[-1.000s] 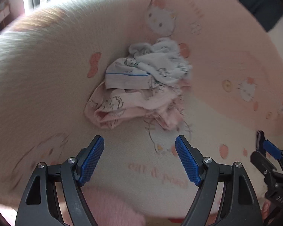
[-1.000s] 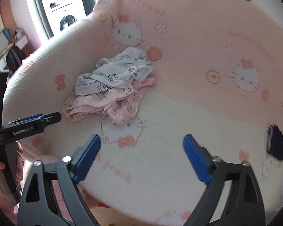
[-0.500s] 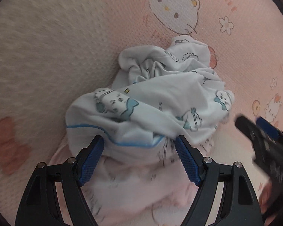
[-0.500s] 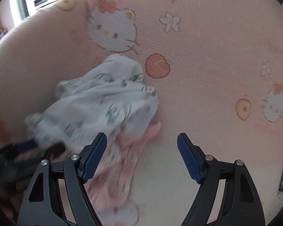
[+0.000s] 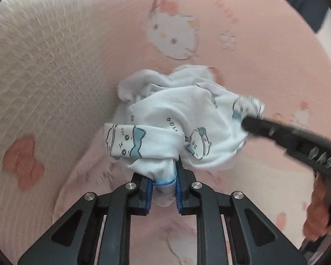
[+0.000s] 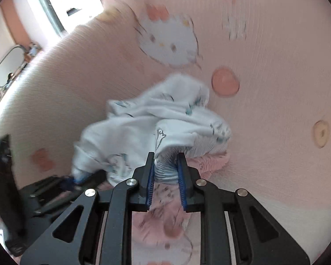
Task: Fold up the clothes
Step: 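Grasp the white pants waistband with the left gripper while the right gripper grasps the cuff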
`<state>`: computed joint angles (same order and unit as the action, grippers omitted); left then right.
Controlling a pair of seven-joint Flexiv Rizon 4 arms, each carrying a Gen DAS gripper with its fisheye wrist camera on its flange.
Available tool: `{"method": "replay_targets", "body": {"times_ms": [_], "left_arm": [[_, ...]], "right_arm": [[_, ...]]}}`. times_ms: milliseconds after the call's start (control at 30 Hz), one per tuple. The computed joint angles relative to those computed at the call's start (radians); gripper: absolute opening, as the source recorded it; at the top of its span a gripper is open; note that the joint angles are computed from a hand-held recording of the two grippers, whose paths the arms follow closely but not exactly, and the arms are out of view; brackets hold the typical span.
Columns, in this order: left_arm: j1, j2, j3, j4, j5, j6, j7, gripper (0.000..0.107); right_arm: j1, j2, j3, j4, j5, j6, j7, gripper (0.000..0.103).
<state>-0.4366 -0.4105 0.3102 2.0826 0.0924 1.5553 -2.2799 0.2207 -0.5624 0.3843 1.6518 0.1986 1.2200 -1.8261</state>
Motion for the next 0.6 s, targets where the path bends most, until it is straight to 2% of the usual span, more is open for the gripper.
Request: {"method": "replay_targets", "body": {"times_ms": [100, 167, 267, 367, 433, 567, 600], "left_arm": [[0.067, 0.093, -0.134, 0.074, -0.034, 0.008, 0.072, 0.017], [0.061, 0.136, -0.173, 0.094, -0.038, -0.007, 0.093, 0.017], [0.029, 0.176, -0.219, 0.083, -0.011, -0.057, 0.104, 0.017], [-0.009, 0.174, -0.272, 0.038, 0.023, -0.116, 0.095, 0.017], [-0.03, 0.15, -0.312, -0.002, 0.029, -0.139, 0.092, 0.017], [0.04, 0.155, -0.478, 0.082, -0.14, -0.06, 0.227, 0.017], [0.062, 0.164, -0.54, 0.112, -0.204, -0.029, 0.268, 0.017]], "right_arm": [[-0.088, 0.139, 0.067, 0.097, 0.088, -0.001, -0.072, 0.018], [-0.149, 0.256, 0.101, 0.172, 0.191, -0.02, -0.14, 0.018], [-0.259, 0.451, 0.132, 0.285, 0.393, -0.103, -0.272, 0.018], [-0.311, 0.632, 0.088, 0.386, 0.554, -0.202, -0.353, 0.018], [-0.322, 0.753, 0.046, 0.464, 0.618, -0.243, -0.373, 0.018], [-0.321, 0.923, -0.05, 0.577, 0.668, -0.317, -0.365, 0.018], [-0.321, 0.963, -0.075, 0.603, 0.672, -0.337, -0.358, 0.018]]}}
